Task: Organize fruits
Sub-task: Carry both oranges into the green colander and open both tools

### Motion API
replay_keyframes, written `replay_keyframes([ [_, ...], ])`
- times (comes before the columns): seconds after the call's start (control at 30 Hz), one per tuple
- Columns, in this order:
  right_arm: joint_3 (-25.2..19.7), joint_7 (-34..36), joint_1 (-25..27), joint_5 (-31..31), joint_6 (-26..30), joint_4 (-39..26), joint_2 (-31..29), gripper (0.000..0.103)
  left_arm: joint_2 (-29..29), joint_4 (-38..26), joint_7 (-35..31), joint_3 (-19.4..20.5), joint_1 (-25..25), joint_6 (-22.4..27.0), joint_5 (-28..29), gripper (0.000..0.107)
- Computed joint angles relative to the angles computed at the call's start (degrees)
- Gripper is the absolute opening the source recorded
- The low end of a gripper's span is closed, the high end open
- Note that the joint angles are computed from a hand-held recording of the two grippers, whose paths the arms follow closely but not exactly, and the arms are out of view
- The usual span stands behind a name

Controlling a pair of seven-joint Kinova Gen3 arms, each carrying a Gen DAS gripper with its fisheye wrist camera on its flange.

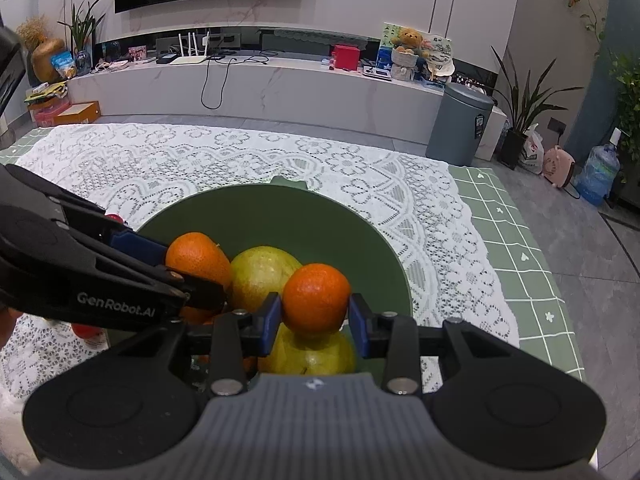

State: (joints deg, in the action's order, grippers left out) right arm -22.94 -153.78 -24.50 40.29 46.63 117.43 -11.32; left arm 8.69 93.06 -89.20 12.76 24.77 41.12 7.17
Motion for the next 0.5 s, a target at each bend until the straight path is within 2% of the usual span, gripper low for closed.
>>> replay_keyframes([
  [0.27,0.63,-0.09,-0.31,0.56,0.84,-0.87,1.17,0.034,0.13,-0.04,-0.26,-0.12,-0.54,-0.29,0.96,0.052],
  [0.37,-0.19,-1.16,-0.97,2.01,3.01,-1.37,1.71,0.034,-0.23,0.28,-1.16,0.04,-1.31,-0.31,2.79,0.059],
  [0.5,0.65,-0.71,-1.88,1.76,3.16,-1.51,1.73,0.035,-1.12,0.82,-2.41,0.04,-2.13,-0.80,4.91,0.065],
])
